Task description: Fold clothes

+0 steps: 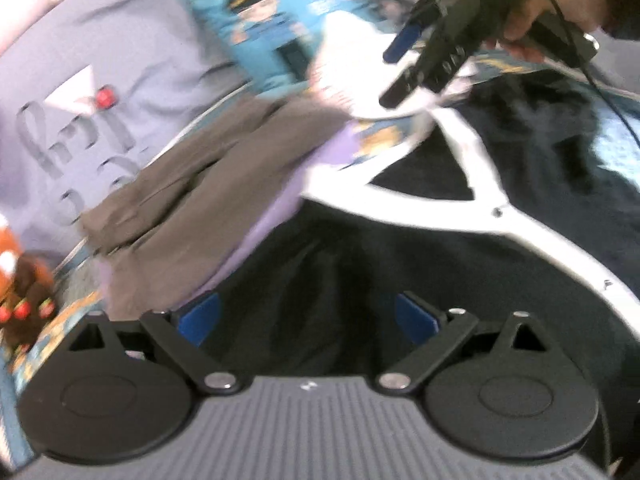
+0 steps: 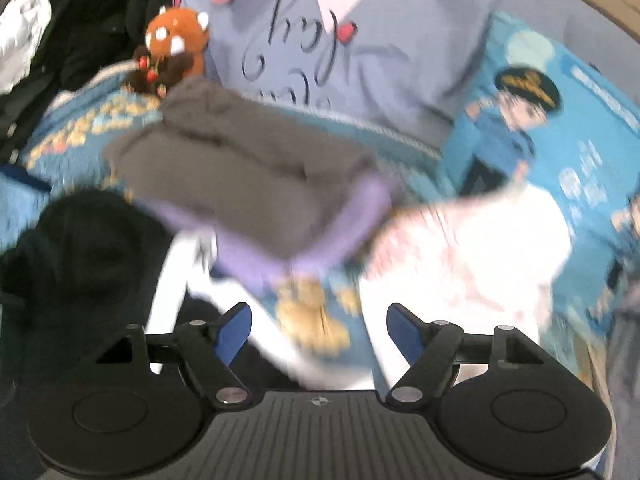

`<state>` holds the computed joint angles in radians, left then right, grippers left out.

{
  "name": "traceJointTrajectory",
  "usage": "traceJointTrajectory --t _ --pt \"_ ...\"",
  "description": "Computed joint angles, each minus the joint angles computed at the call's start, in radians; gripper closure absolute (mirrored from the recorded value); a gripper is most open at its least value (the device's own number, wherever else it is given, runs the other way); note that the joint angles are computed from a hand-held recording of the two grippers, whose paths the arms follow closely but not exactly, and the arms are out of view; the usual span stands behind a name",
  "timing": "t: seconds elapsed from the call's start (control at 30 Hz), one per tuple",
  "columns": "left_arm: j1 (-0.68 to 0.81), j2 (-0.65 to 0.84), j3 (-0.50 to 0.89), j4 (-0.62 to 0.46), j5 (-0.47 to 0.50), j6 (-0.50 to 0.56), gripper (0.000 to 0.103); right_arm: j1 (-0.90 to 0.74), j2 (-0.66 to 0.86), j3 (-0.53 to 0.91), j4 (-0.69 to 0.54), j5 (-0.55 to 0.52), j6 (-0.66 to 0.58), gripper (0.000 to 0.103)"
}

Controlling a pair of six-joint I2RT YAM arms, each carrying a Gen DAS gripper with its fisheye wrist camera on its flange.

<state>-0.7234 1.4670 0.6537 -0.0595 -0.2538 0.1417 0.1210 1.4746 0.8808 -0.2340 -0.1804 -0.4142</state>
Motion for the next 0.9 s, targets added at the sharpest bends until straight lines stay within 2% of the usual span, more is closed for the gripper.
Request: traceJointTrajectory --t 0.1,0.3,0.4,0.43,0.5,0.53,0.6,0.7,0.8,0.9 --pt "-0.03 0.063 0.053 -0.004 0.089 0.028 0.0 -0.094 -0.075 -0.088 -0.056 -0.049 -0.082 0.029" --pt "-0.093 0.224 0.173 -0.036 0.126 0.021 0.0 -0.199 -0.206 -0.245 -0.13 -0.107 -0.198 0.025" --pt "-0.091 0.324 0.241 -0.064 0.115 0.046 0.0 -0.166 -0.223 -0.325 -0.054 0.004 -0.286 0.024" --pt "-0.076 0.345 0.25 -0.068 0.111 0.048 0.0 -0.167 -0.22 -0.35 -0.012 0.034 -0.314 0.02" --pt "-0.044 0.381 0.262 -0.075 0.107 0.049 0.0 -0.233 -0.188 -0.368 0.056 0.022 -0.328 0.014" --pt "-0.005 0.375 0.263 -0.096 0.144 0.023 0.0 -0.287 -0.172 -0.353 0.044 -0.006 -0.324 0.014" --pt "0.052 0.35 0.242 -0.118 0.153 -0.012 0.0 -0.387 -0.135 -0.318 0.022 -0.049 -0.318 0.013" --pt "0.132 0.287 0.173 -0.117 0.187 -0.008 0.0 -0.496 -0.115 -0.329 0.069 -0.003 -0.358 0.013" --pt "0.174 0.236 0.127 -0.132 0.192 -0.015 0.0 -0.593 -0.116 -0.308 0.026 -0.018 -0.375 0.015" --pt "0.166 0.183 0.1 -0.154 0.156 -0.039 0.0 -0.622 -0.226 -0.333 -0.037 -0.046 -0.418 0.016"
